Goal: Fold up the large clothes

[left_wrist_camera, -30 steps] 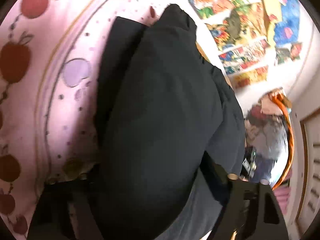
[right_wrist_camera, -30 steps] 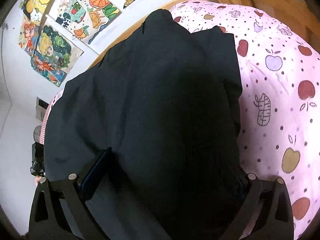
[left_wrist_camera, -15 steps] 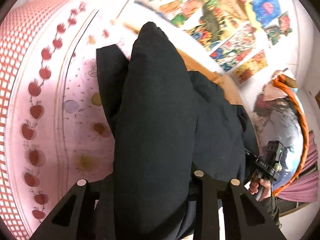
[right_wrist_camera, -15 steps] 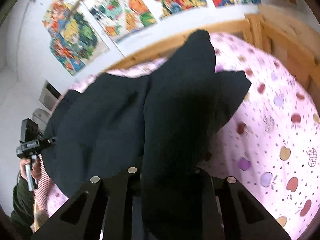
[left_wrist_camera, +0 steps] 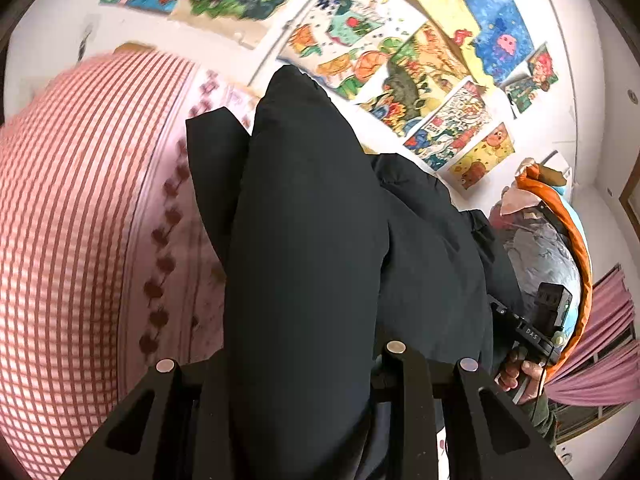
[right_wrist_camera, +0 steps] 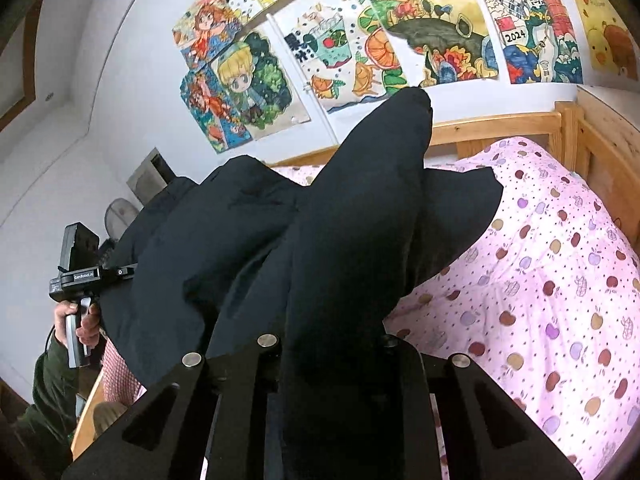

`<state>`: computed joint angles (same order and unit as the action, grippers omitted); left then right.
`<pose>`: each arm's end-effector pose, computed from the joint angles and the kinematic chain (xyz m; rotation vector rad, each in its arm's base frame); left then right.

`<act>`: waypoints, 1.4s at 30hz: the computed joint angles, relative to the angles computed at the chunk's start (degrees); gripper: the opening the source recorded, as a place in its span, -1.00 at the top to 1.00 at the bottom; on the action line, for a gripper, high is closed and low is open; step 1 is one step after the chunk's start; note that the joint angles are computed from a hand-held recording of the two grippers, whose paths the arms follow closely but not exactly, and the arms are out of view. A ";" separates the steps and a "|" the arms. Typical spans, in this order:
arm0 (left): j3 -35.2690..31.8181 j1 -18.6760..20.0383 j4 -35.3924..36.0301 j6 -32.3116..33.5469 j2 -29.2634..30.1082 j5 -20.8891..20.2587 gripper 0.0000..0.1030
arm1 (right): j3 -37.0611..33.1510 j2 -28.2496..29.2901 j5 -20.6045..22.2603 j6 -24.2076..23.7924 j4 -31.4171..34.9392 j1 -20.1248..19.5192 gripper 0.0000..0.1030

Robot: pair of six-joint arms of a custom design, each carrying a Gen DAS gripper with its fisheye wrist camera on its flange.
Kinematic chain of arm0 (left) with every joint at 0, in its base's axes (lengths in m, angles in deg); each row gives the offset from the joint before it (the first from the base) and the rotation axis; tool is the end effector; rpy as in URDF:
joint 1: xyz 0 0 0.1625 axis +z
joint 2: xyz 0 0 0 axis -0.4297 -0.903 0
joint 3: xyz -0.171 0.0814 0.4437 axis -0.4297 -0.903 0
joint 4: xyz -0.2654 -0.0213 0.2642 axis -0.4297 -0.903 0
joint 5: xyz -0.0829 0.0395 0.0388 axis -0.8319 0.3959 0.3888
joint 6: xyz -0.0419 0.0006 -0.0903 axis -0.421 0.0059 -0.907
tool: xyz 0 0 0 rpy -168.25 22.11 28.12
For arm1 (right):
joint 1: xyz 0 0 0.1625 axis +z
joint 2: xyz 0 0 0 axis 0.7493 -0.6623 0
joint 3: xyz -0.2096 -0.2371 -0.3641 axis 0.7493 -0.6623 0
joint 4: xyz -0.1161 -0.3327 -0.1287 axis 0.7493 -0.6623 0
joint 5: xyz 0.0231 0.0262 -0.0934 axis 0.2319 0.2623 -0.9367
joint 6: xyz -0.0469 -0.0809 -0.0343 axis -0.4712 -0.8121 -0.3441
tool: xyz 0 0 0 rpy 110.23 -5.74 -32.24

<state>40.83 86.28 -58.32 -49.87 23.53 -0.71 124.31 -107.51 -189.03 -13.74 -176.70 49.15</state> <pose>-0.2655 -0.7823 0.3351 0.4940 3.0017 -0.5073 0.1874 -0.6439 0.3711 0.2255 -2.5427 1.1548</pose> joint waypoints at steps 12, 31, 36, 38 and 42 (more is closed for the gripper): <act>7.91 4.23 -5.14 -2.09 -0.44 2.23 -0.08 | 5.61 1.76 -7.50 6.86 -4.25 -3.74 0.51; 33.03 -10.55 -42.21 13.48 -9.11 29.26 -1.00 | 7.22 10.95 -33.49 -17.64 -42.37 9.59 -0.97; 37.66 -13.63 -48.76 16.03 -11.38 30.06 -1.00 | 8.25 11.64 -33.38 -25.18 -51.36 13.08 -0.97; 39.71 -14.78 -51.74 17.42 -12.26 30.20 -1.00 | 9.10 11.65 -32.79 -27.07 -53.82 14.03 -0.97; 43.70 -17.64 -57.05 20.77 -13.79 31.44 -1.00 | 10.60 12.31 -32.03 -29.01 -58.58 16.62 -0.97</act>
<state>84.53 68.65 -115.37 -29.10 9.74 30.73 134.92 -95.20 -221.06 -42.75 -235.29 65.77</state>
